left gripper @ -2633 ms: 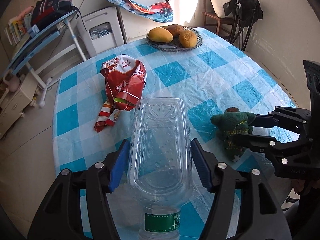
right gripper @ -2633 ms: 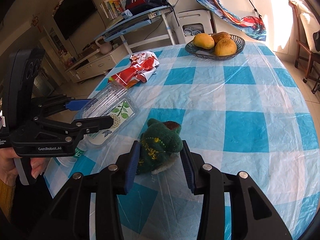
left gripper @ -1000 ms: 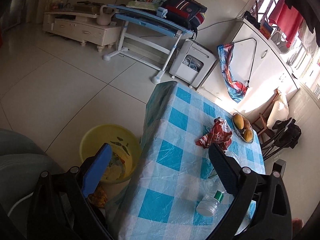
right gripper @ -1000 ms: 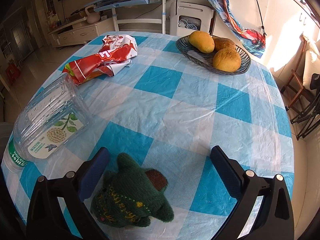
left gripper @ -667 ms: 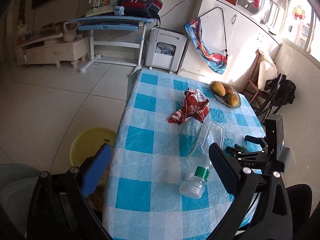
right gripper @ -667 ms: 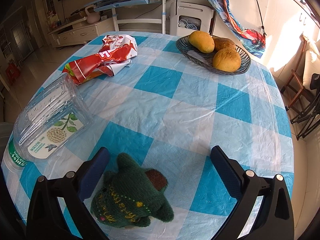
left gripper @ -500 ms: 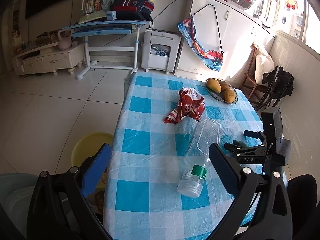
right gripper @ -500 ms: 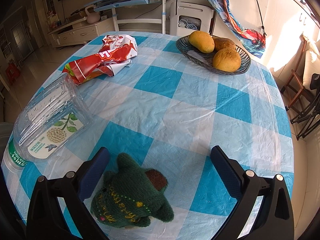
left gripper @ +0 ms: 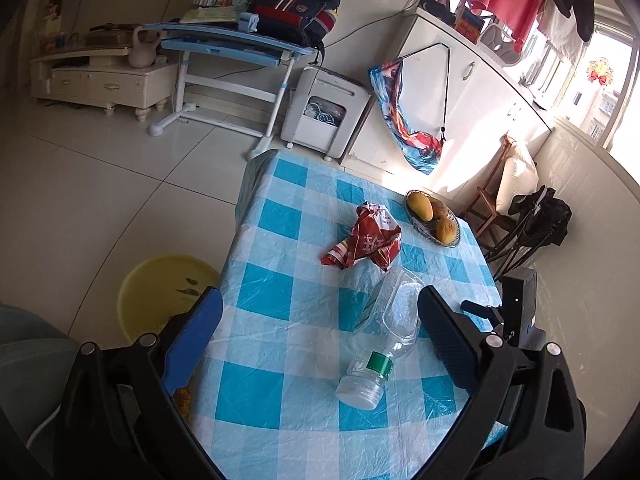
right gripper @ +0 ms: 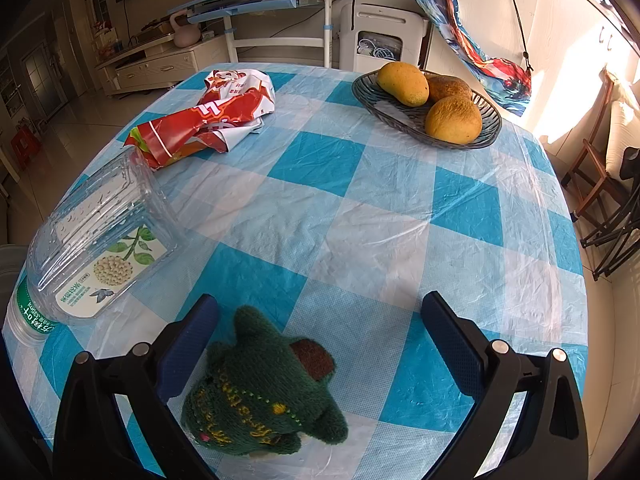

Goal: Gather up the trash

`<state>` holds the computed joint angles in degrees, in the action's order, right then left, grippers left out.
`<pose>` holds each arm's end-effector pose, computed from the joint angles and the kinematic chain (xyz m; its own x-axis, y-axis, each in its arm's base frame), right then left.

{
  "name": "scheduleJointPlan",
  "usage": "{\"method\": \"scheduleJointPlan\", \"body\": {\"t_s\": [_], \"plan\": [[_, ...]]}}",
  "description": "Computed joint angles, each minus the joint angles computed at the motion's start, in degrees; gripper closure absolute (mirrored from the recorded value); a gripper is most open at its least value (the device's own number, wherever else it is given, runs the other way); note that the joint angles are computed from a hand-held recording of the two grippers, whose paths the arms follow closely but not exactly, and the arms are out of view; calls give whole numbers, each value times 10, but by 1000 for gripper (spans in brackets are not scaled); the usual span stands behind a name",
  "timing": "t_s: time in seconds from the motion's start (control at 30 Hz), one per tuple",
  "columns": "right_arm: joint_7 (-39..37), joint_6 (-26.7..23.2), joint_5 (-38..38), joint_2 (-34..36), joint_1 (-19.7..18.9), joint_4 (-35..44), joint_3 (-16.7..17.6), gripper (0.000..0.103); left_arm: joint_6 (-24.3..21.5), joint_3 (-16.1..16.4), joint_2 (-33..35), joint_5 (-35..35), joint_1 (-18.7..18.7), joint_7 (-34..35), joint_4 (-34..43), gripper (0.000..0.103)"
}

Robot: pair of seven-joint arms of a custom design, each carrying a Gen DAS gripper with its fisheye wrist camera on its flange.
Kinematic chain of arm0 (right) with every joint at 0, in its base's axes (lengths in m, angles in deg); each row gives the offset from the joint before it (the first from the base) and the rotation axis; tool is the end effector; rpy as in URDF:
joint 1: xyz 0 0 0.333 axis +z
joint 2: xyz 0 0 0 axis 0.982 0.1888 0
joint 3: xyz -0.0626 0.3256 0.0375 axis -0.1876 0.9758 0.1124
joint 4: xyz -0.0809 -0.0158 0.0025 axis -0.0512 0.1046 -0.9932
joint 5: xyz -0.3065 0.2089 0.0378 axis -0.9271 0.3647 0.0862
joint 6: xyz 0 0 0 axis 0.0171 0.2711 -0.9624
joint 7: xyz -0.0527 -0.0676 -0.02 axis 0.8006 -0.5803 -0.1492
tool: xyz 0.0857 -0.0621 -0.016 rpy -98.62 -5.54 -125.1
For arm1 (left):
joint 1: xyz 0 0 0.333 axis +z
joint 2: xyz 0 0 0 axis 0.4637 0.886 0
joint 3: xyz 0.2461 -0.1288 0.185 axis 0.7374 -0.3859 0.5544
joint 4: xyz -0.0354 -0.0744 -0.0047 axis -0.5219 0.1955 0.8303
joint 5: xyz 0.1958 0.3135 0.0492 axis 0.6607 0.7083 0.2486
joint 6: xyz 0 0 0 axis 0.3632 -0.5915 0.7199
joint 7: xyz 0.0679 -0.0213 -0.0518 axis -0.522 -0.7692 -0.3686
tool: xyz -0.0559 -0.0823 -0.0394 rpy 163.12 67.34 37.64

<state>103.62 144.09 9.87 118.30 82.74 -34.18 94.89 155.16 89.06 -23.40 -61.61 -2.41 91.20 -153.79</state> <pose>0.7227 0.1135 0.3710 0.2395 -0.9709 -0.0076 -0.8156 -0.1970 -0.5441 0.6576 -0.3601 0.4698 -0.0678 -0.9357 0.3463 -0.7098 -0.1987 -0.6758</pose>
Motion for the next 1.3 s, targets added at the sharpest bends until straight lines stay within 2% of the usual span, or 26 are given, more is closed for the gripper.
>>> {"method": "scheduleJointPlan", "body": {"t_s": [0.27, 0.37, 0.57, 0.83, 1.03, 1.1, 1.3], "plan": [[0, 0, 0, 0, 0, 0, 0, 6, -37, 37, 6, 79, -41, -22, 25, 8], [-1, 0, 1, 0, 0, -1, 0, 6, -42, 60, -2, 128, -58, -52, 20, 8], [-1, 0, 1, 0, 0, -1, 0, 6, -49, 70, -15, 197, -60, -114, 7, 8], [-1, 0, 1, 0, 0, -1, 0, 6, -102, 39, -4, 242, -34, -139, 28, 8], [-1, 0, 1, 0, 0, 0, 0, 6, -105, -15, 15, 172, 11, -96, 41, 8], [-1, 0, 1, 0, 0, 0, 0, 6, -121, -18, 27, 159, 9, -74, 58, 8], [-1, 1, 1, 0, 0, -1, 0, 6, -181, -5, 63, 174, -21, -32, 112, 8]]}}
